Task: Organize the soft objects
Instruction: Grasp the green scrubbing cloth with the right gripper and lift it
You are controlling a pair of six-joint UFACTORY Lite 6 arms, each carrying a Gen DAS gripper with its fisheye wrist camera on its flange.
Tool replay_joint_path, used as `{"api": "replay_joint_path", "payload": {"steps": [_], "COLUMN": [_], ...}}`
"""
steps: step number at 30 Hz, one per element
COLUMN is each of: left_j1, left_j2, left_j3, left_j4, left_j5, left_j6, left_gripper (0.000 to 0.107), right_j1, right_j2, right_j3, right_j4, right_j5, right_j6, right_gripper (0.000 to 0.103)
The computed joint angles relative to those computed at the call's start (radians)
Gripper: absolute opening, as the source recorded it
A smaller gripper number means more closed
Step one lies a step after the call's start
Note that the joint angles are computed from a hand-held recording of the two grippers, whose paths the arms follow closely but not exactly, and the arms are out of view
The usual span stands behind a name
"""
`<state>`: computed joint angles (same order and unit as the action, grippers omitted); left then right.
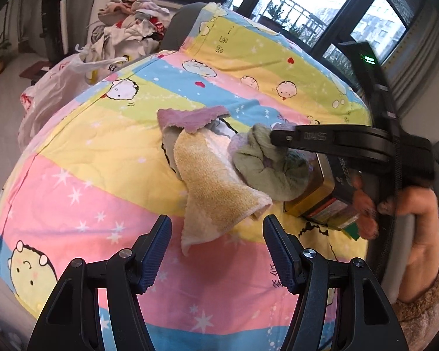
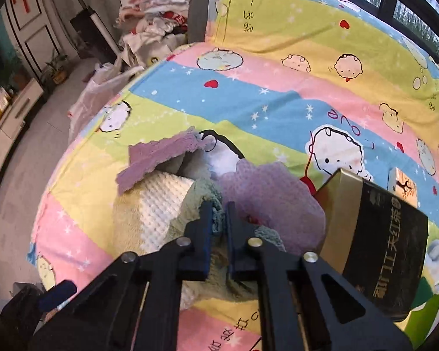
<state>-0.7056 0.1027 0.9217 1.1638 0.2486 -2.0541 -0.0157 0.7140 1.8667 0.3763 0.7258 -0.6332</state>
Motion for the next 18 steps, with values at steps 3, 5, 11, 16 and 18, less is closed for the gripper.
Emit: {"api": "replay_joint_path", "payload": {"steps": [3, 5, 11, 16, 18], "left_j1": [-0.016, -0.035, -0.105, -0.142, -0.158], "left_j2": [-0.015, -0.028, -0.033, 0.057, 0.119], "left_j3": [-0.001, 0.003, 0.044, 0.127, 0.18], "left_j4": [-0.017, -0.024, -0.038, -0.121, -0.285], "left_j5": [0.017, 0.031, 0.033, -0.091, -0.111], "left_j6": [0.01, 0.016, 0.038, 0.155, 0.336], "left_gripper": [0.066, 0.066, 0.066, 0.066, 0.066], "right_j1": [-0.068, -0.14, -0.362, -0.548, -0.595], "right_j2": [-0.115, -0.234, -0.51, -0.578, -0.558], "right_j3": [-0.111, -0.214, -0.438, -0.564, -0.611], "right_j4": [0.167, 0.312, 0.502, 0.499, 0.464], "right_j5": [0.031, 0.078, 0.251, 0.37, 0.371], "right_j6": [-0.137, -0.266, -0.474, -0.553, -0.559], "right_gripper": [0.007, 0.007, 0.007, 0.008, 0.009]}}
